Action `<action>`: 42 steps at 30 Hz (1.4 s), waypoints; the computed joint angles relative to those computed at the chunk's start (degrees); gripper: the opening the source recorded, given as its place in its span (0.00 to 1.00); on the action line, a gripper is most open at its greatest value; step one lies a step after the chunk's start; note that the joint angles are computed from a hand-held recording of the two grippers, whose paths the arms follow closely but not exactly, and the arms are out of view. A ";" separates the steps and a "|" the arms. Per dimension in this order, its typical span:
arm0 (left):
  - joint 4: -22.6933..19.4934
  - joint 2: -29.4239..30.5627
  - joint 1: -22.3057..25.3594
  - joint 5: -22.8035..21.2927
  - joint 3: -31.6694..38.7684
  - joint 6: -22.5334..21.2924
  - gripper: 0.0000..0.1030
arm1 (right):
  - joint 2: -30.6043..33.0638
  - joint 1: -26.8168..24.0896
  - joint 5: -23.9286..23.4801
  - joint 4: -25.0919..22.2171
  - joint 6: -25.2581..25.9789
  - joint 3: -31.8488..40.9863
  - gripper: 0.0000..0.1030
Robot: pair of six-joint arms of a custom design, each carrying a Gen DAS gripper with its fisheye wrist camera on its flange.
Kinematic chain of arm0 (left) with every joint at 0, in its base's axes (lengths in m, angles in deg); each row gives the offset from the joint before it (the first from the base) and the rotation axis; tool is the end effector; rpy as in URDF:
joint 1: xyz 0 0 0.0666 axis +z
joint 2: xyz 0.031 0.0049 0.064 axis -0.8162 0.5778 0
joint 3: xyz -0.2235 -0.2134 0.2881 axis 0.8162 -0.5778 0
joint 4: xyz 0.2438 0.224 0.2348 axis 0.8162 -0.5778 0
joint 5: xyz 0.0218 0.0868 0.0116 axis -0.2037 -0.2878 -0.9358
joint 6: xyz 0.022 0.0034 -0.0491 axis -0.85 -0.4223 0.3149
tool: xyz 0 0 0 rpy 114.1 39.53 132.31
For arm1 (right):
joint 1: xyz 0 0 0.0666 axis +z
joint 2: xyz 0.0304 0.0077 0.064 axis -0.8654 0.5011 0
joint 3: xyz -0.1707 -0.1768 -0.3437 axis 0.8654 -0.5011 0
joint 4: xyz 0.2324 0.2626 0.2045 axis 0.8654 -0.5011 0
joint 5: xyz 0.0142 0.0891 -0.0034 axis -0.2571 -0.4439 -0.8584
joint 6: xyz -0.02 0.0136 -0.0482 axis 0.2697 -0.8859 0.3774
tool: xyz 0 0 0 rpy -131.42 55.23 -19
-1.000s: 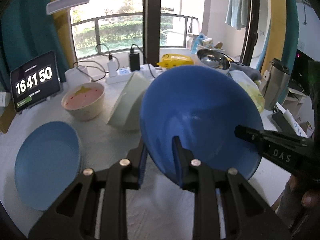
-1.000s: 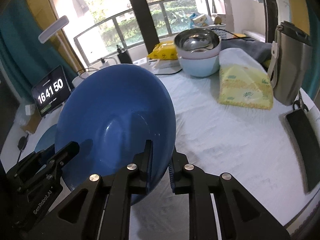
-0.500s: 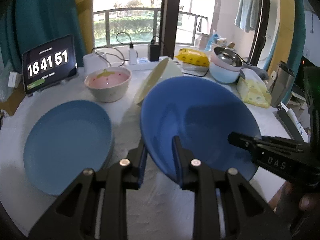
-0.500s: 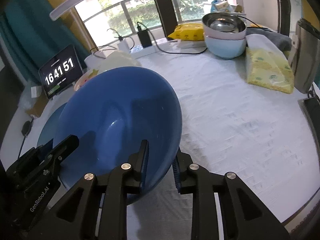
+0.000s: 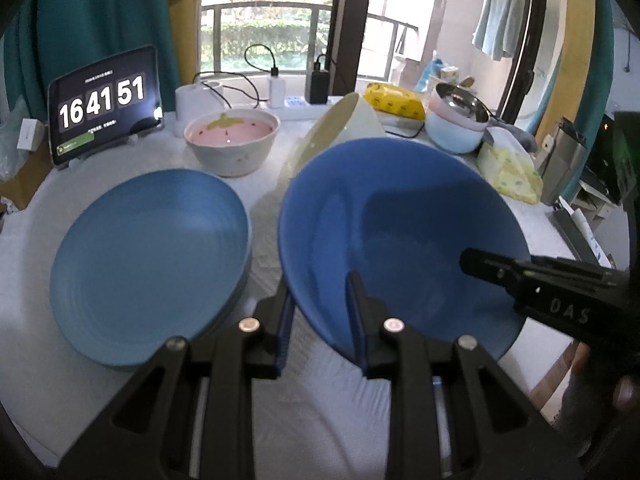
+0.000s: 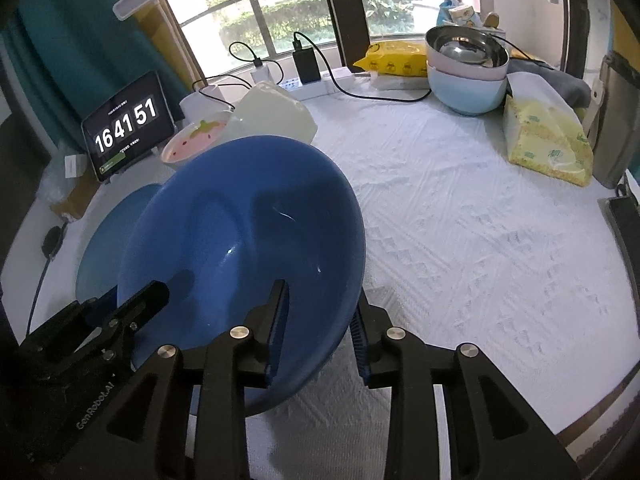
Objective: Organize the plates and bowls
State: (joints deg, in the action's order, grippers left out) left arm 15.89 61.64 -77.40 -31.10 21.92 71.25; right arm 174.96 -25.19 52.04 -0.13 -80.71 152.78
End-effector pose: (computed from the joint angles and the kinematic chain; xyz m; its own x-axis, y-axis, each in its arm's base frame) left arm 0.5621 -0.2327 0.4313 -0.7073 0.0390 -0.7058 0.1714 0.9781 -0.1177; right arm 0.5707 0.3880 0.4660 -0.8121 0.0583 -0.5806 -0.0716 0.9775 0.1983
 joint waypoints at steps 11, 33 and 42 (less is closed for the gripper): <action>-1.29 -0.41 0.32 2.33 0.45 -0.02 0.30 | -1.01 -0.08 1.09 -0.19 0.11 0.21 0.32; -0.61 1.96 3.95 0.13 7.24 1.30 0.44 | 4.46 -1.19 3.21 -3.09 4.77 12.27 0.33; -1.46 5.19 4.89 0.00 12.02 1.00 0.44 | 12.15 -1.68 2.21 -8.50 7.42 25.90 0.33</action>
State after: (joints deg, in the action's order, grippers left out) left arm 14.43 66.83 -72.51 -31.11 33.94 72.25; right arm 187.11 -26.87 54.25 -8.62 -73.30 178.67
